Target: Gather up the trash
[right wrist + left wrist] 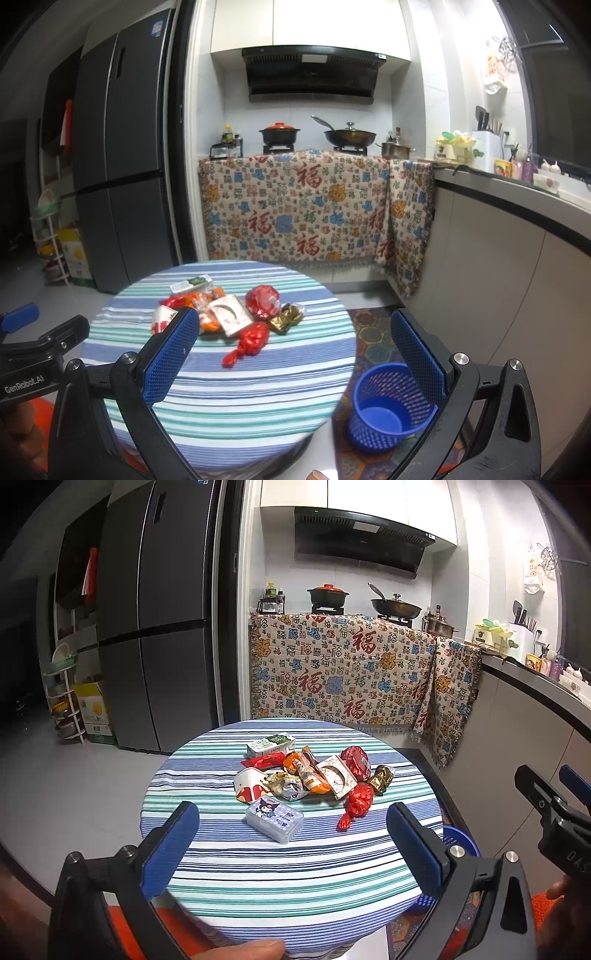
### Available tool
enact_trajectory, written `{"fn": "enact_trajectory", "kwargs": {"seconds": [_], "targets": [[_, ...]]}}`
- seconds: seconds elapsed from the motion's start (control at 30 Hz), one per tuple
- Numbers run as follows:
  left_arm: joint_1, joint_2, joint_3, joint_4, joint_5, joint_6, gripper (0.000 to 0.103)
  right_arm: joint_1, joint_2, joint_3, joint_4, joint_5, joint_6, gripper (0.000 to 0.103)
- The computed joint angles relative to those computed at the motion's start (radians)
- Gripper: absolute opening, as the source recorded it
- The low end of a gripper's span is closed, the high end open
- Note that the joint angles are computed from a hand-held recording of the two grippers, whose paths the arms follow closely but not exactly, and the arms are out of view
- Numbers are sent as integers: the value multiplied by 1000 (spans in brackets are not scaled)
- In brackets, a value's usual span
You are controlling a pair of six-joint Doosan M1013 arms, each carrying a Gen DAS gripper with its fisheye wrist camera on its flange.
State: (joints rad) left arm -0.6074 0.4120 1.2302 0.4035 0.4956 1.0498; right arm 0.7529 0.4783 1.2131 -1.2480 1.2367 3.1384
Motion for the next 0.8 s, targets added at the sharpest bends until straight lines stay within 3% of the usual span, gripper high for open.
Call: {"fn": "enact_trajectory", "kwargs": {"seconds": [0.8], "targets": [[-1, 0, 1, 3, -3, -3, 103, 3, 5, -13, -4, 12, -10, 103]]}}
